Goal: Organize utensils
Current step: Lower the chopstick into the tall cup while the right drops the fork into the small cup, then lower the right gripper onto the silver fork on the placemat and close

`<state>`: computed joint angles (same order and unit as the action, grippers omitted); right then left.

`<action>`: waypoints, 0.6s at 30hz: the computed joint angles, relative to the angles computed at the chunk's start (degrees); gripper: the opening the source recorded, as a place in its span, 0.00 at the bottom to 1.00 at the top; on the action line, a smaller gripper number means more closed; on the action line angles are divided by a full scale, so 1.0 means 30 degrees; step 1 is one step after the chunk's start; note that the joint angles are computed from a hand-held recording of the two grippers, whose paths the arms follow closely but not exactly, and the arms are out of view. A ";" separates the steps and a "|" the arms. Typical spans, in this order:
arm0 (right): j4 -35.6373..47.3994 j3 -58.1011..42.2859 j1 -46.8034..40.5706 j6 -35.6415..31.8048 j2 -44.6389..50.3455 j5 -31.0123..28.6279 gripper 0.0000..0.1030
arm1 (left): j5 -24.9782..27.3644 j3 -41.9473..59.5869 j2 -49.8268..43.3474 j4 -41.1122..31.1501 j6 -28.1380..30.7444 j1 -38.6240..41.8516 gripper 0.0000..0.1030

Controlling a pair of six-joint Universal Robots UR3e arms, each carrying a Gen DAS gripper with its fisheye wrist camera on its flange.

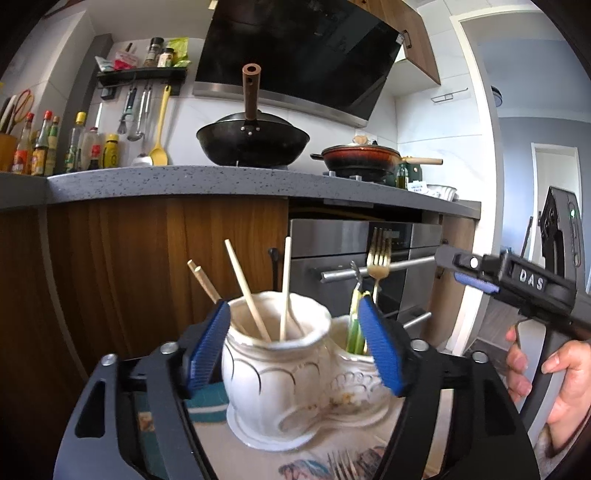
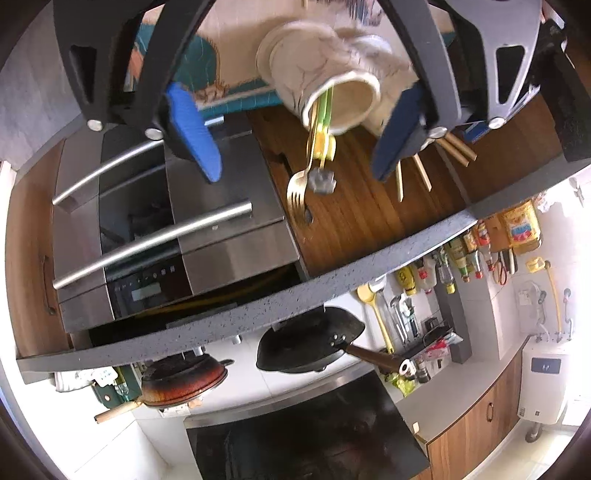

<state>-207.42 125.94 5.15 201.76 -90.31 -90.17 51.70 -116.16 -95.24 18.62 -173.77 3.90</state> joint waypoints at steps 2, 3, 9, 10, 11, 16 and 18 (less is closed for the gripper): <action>0.0164 0.0738 0.0199 -0.0073 -0.0485 -0.0037 0.94 | -0.0131 -0.0735 0.0682 -0.0183 0.0203 0.0225 0.81; 0.0117 0.1174 0.0274 -0.0099 -0.0715 0.0006 0.96 | -0.0104 -0.1355 0.1146 -0.0122 0.0338 0.0395 0.84; 0.0923 0.2727 0.1870 -0.0197 -0.1291 -0.1565 0.96 | -0.0657 -0.4653 0.3787 -0.0584 0.1332 0.1868 0.94; 0.1436 0.2854 0.2214 -0.0128 -0.1340 -0.1779 0.96 | -0.0679 -0.5112 0.4110 -0.0513 0.1498 0.2061 0.94; 0.1776 0.2913 0.2433 -0.0085 -0.1341 -0.1886 0.96 | -0.0668 -0.5768 0.4634 -0.0476 0.1738 0.2342 0.94; 0.4931 0.2046 0.4600 0.0251 -0.0786 -0.3274 0.96 | -0.2153 -0.8189 0.6902 -0.1490 0.2921 0.4608 0.95; 0.6012 0.1658 0.5303 0.0485 -0.0552 -0.3539 0.96 | -0.2651 -0.8699 0.7696 -0.2310 0.3370 0.5325 0.95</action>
